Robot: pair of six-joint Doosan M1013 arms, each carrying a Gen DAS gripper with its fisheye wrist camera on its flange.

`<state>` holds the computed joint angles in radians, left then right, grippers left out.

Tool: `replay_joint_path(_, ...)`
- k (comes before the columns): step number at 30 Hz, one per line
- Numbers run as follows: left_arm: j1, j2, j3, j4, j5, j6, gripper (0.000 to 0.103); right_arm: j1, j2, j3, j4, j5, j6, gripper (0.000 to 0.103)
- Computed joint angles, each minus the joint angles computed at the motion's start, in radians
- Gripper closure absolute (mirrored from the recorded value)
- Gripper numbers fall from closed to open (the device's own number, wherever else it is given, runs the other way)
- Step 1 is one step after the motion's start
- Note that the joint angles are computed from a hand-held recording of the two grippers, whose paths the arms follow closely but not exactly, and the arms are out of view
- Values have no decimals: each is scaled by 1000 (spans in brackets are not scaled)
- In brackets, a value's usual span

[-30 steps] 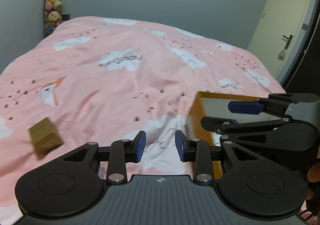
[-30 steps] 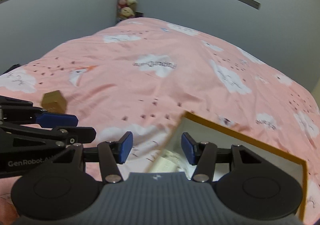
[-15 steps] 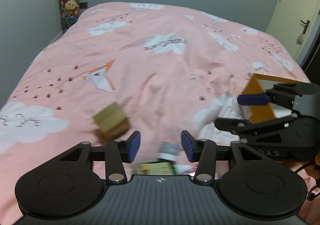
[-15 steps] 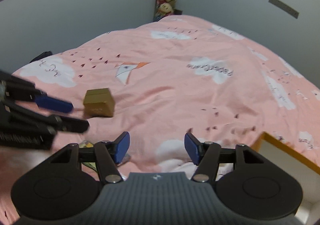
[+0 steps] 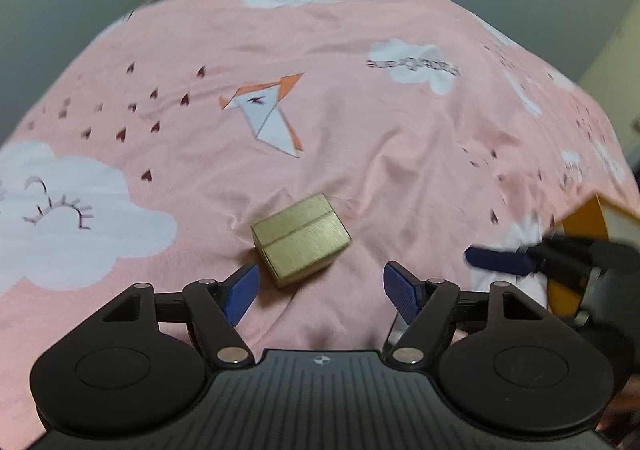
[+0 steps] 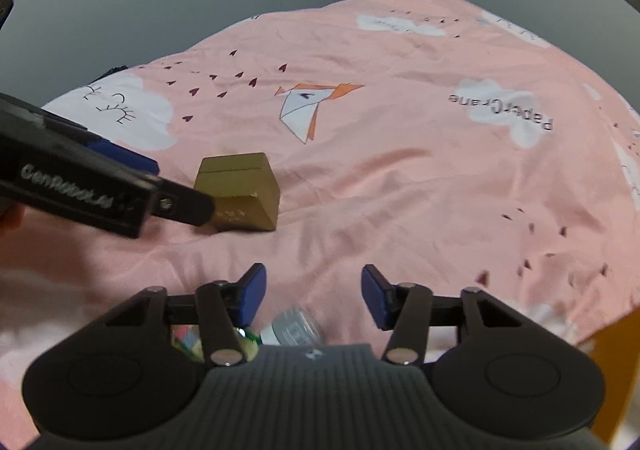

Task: Organize rigid objects
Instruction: 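Move both tools to the items and grasp the gold cube box with the left tool, then lift the gold cube box with the left tool while the right tool grasps the pink spray bottle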

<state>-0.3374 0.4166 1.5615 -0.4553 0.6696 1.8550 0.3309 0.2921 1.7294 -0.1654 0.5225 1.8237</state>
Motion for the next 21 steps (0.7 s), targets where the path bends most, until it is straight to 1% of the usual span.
replay_joint_path(1, 5, 9, -8, -12, 8, -31, 20, -1, 11, -10, 6, 0, -10, 57)
replay_joint_path(3, 10, 27, -27, -29, 23, -98, 19, 2, 35, -30, -14, 3, -2, 59)
replay_joint_path(5, 8, 43, -45, -20, 38, -152, 19, 3, 59, -51, -40, 7, 20, 61)
replay_joint_path(6, 4, 49, -51, -1, 37, -183, 19, 1, 70, -62, -41, 5, 27, 64)
replay_joint_path(8, -4, 58, -59, 35, 29, -231, 19, -6, 89, -79, -16, 1, 23, 65)
replay_joint_path(11, -15, 74, -77, 92, 37, -280, 19, -16, 106, -91, 57, -22, -27, 65)
replay_joint_path(15, -22, 88, -89, 130, 43, -321, 20, -20, 118, -93, 145, -44, -121, 67)
replay_joint_path(16, -22, 92, -91, 134, 47, -322, 23, -19, 120, -93, 146, -44, -126, 67)
replay_joint_path(18, -24, 97, -93, 136, 51, -320, 25, -15, 122, -96, 125, -35, -115, 67)
replay_joint_path(19, -23, 97, -90, 126, 49, -308, 28, -16, 121, -94, 130, -31, -122, 67)
replay_joint_path(21, -24, 94, -83, 126, 42, -293, 28, -19, 114, -88, 149, -29, -145, 67)
